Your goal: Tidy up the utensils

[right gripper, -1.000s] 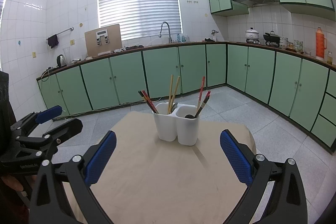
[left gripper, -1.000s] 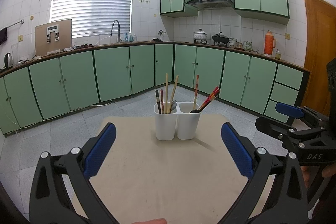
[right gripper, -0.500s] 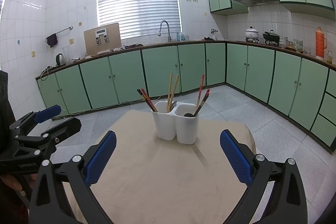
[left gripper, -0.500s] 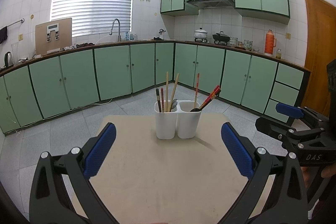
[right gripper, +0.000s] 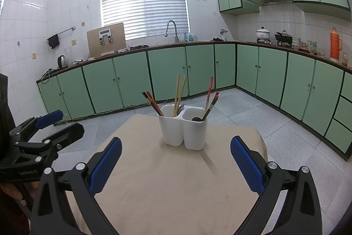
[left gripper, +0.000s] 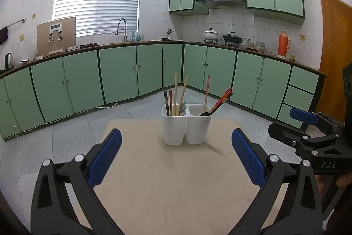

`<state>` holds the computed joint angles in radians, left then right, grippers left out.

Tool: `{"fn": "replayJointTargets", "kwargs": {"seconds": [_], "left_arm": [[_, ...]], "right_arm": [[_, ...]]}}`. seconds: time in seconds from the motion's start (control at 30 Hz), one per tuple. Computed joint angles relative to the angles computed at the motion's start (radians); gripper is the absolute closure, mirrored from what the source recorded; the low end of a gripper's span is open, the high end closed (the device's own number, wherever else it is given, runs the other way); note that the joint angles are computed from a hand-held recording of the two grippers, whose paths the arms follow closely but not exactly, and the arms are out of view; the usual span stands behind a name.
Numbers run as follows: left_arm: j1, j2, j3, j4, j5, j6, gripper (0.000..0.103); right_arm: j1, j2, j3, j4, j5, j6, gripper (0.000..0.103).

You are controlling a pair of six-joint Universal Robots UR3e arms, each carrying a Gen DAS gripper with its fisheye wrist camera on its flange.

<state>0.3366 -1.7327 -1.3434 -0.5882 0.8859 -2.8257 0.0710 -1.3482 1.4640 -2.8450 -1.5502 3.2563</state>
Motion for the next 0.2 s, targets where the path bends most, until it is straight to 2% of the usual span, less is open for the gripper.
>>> {"fn": "replayJointTargets", "kwargs": {"seconds": [0.2], "left_arm": [[0.000, -0.001, 0.005, -0.004, 0.000, 0.001, 0.006]], "right_arm": [[-0.001, 0.000, -0.003, 0.004, 0.001, 0.000, 0.006]]}}
